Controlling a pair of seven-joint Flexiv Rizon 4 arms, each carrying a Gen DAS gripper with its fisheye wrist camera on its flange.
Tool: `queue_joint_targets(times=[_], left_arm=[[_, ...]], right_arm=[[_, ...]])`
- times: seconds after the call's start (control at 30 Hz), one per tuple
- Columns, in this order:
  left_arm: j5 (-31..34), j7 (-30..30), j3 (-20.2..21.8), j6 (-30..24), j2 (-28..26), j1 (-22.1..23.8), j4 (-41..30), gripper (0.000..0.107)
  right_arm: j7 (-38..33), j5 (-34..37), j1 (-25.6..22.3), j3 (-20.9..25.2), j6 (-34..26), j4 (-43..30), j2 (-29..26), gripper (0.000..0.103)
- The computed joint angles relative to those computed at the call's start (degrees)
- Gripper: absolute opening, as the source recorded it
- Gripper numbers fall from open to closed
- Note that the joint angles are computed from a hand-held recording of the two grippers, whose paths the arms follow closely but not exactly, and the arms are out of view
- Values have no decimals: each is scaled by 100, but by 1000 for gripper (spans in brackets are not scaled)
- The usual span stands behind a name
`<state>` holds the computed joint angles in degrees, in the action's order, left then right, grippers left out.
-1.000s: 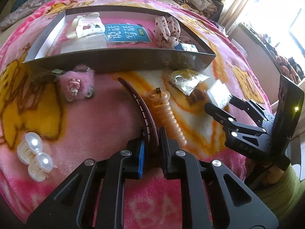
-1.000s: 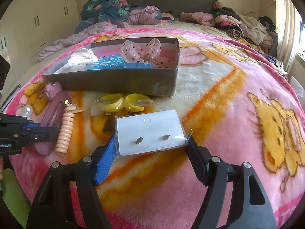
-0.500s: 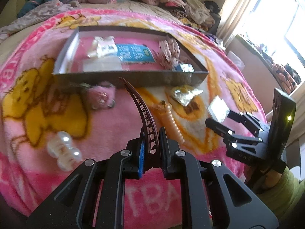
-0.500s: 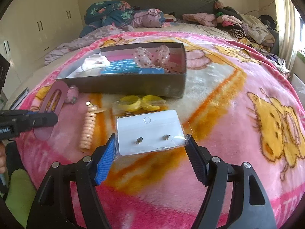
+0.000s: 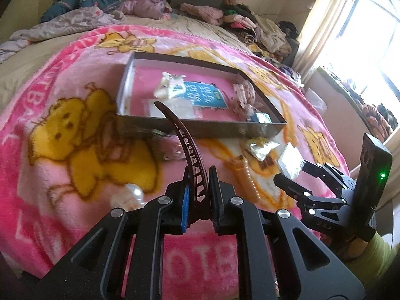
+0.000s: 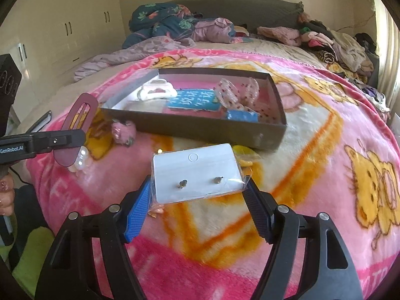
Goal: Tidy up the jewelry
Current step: 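Carry the brown clip and earring card into the grey box and open both grippers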
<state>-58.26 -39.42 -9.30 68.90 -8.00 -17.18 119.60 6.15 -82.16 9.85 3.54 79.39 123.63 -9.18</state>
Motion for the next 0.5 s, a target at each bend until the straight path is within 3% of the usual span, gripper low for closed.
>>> queue_joint_targets(times=[0.5], left_arm=[[-62, -108, 50, -44, -153, 212, -190, 8]], right_arm=[[-82, -97, 149, -119, 80, -590, -314, 69]])
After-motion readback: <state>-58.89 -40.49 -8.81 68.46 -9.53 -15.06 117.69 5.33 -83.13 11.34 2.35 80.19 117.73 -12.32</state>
